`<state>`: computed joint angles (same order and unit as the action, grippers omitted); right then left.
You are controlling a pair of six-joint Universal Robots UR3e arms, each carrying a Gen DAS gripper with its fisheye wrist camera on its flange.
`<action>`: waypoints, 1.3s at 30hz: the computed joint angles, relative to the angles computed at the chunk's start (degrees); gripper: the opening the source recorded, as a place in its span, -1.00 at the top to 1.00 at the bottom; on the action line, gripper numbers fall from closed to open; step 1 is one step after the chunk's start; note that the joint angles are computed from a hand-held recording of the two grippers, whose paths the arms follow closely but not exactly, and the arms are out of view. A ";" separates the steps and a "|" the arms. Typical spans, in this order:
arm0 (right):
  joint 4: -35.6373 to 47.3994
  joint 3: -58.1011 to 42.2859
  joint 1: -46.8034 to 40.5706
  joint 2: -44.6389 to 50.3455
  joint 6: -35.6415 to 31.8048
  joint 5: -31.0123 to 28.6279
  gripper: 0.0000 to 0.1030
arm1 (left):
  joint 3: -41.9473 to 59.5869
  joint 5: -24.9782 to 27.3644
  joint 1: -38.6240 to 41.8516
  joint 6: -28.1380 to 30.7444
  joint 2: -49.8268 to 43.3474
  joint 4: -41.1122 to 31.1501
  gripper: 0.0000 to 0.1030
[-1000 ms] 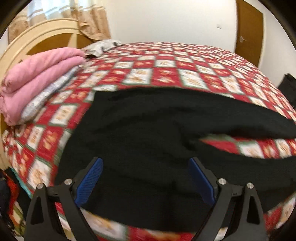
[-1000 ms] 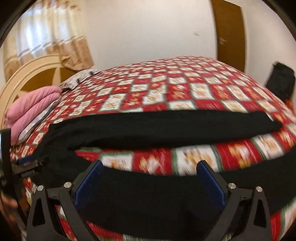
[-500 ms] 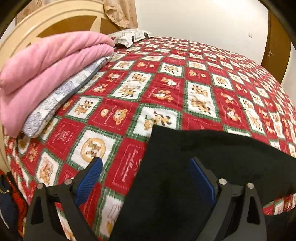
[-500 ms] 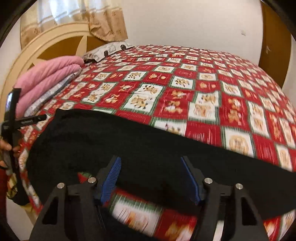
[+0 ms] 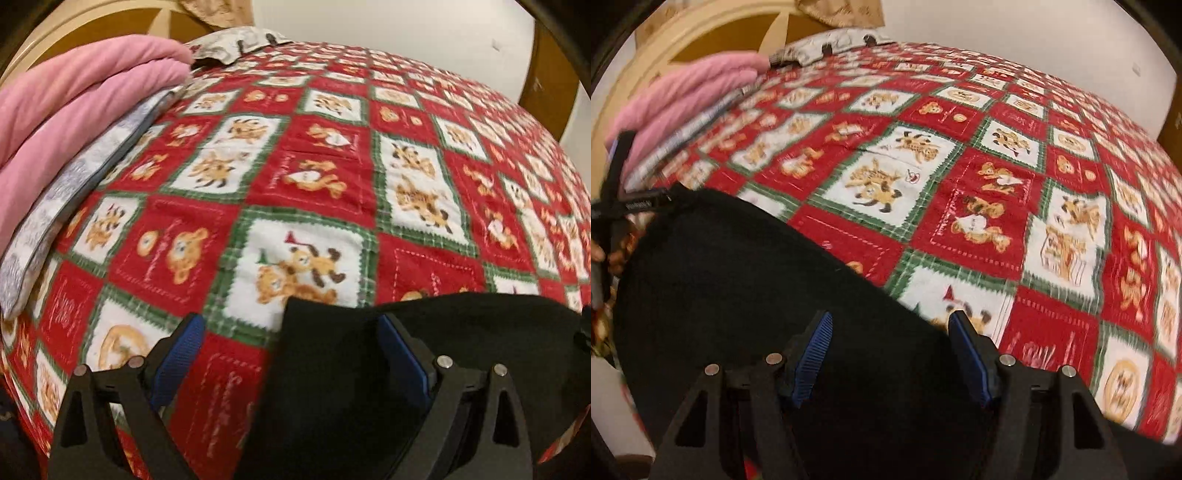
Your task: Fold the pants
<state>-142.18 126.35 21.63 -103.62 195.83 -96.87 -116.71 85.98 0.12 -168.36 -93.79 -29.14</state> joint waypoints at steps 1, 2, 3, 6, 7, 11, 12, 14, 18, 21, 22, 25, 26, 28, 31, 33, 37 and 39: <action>-0.97 -0.19 -0.38 1.18 -1.48 0.03 -0.30 | 0.46 0.01 -0.33 0.21 -0.79 0.34 -0.88; -1.62 0.01 -0.98 1.60 -2.38 0.74 -0.30 | 0.94 -0.32 -0.31 0.15 -1.43 0.31 -0.88; -1.97 0.46 -2.49 1.73 -3.96 2.76 -0.30 | 1.11 -0.73 -0.04 0.08 -1.67 0.22 -0.88; -3.94 2.63 -5.26 0.52 -5.94 6.41 -0.30 | 1.73 -2.48 1.00 -0.81 -2.64 0.29 -0.90; -3.93 2.97 -5.72 0.21 -6.45 7.25 -0.22 | 1.17 -2.74 1.10 -0.94 -2.66 1.50 -0.85; -3.35 3.52 -6.46 -1.00 -8.02 12.15 0.82 | -0.87 -4.17 0.89 -0.37 -2.77 7.15 -0.15; -3.05 2.10 -3.75 0.05 -6.94 9.20 0.84 | -1.05 -4.55 1.01 -0.10 -2.61 7.60 0.40; -2.69 0.46 -0.13 1.14 -6.05 5.39 0.93 | -0.55 -6.73 2.13 -0.58 -1.82 5.99 0.61; 0.45 -1.03 3.40 -3.19 -2.12 2.84 0.93 | -3.59 -12.84 6.40 0.15 4.11 4.73 0.73; 3.37 -2.96 6.97 -7.12 0.98 0.28 0.94 | -6.20 -11.40 7.18 1.76 10.20 4.07 0.73; 4.74 -4.23 9.15 -8.18 2.48 -1.09 0.94 | -6.91 -10.55 7.40 1.95 12.27 3.60 0.73; 7.14 -7.94 17.70 -8.83 7.52 -5.73 0.94 | -8.94 -12.90 11.32 4.96 21.91 -4.79 0.65; 7.69 -9.05 20.51 -8.28 9.06 -7.52 0.94 | -9.57 -13.91 12.67 6.41 25.00 -7.90 0.65; 9.42 -12.57 30.66 -5.54 14.84 -14.22 0.94 | -12.08 -16.61 16.72 10.94 34.27 -16.04 0.53; 10.12 -15.29 42.63 -0.85 23.08 -21.44 0.94 | -14.16 -22.93 25.01 19.34 47.91 -32.73 -0.19; 10.57 -17.16 50.12 4.13 28.18 -25.75 0.94 | -13.84 -27.23 31.03 27.14 56.07 -46.88 -0.32; 11.32 -19.80 58.85 15.42 36.04 -29.68 0.94 | -13.67 -27.89 31.13 30.24 59.73 -53.43 -0.32; 9.36 -18.89 60.04 18.57 38.83 -30.25 0.94 | -13.88 -25.29 26.79 25.57 56.57 -48.00 -0.33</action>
